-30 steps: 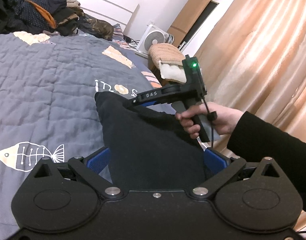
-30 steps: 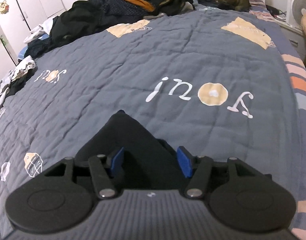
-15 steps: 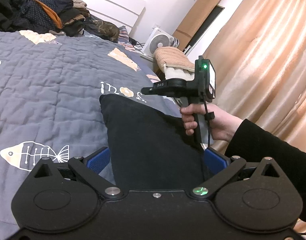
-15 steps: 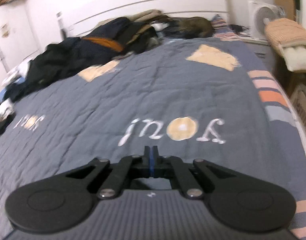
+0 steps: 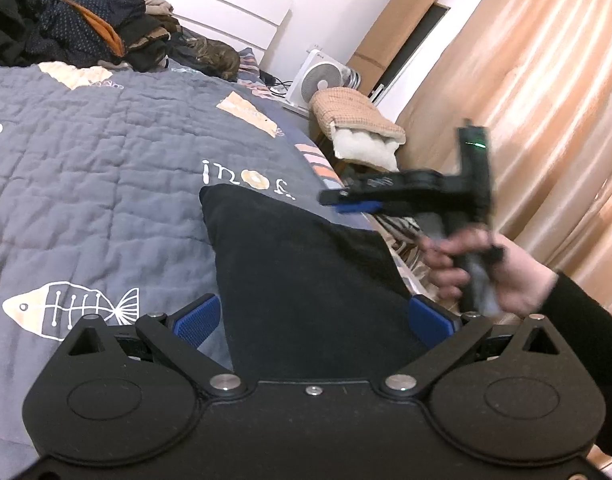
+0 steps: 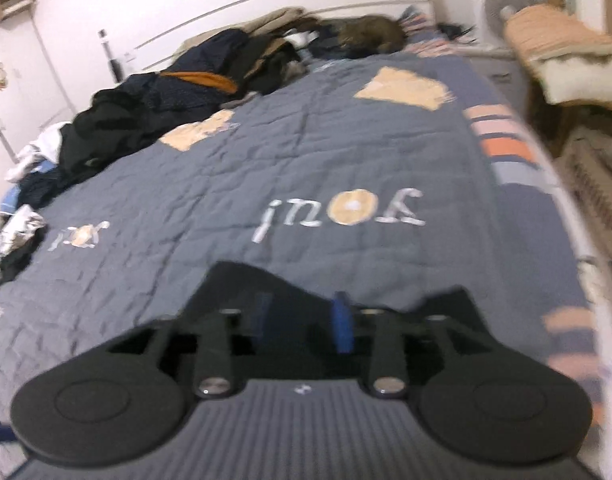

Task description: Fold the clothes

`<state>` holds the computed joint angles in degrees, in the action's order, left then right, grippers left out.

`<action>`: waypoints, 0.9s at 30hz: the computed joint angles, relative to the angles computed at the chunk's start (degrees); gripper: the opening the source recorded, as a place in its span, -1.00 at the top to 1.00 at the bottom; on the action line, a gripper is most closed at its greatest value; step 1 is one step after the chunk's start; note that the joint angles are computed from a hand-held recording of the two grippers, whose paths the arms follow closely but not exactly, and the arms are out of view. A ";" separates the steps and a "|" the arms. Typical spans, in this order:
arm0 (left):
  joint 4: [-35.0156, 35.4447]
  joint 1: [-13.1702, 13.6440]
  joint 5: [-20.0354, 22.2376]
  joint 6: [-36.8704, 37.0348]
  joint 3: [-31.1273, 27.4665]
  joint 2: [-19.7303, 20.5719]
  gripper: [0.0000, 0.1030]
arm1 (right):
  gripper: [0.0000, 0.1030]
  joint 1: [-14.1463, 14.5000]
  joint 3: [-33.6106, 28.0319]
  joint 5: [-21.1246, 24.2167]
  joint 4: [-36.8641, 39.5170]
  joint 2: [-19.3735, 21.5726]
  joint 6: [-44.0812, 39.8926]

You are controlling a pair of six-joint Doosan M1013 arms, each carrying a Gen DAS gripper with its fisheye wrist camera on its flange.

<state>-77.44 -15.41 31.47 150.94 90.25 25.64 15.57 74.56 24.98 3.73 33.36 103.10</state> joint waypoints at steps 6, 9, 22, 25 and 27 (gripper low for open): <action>4.35 -1.02 -1.14 -1.99 0.15 -1.15 -0.97 | -0.39 2.54 9.46 -2.61 -21.11 -6.43 22.88; 9.60 -1.90 -1.81 -6.99 -0.11 -1.76 -0.98 | -0.49 3.70 12.38 -0.62 -25.76 -8.82 28.75; 35.33 -4.81 -4.48 -28.18 1.68 -6.37 -1.00 | -0.59 7.53 19.67 5.42 -33.74 -16.68 42.12; 40.24 -5.09 -2.91 -30.85 1.75 -7.35 -1.00 | -0.59 9.29 20.46 8.17 -39.48 -18.10 46.82; 39.45 -5.15 -3.75 -29.21 2.81 -8.53 -1.00 | -0.60 9.79 21.14 8.46 -38.37 -19.16 46.69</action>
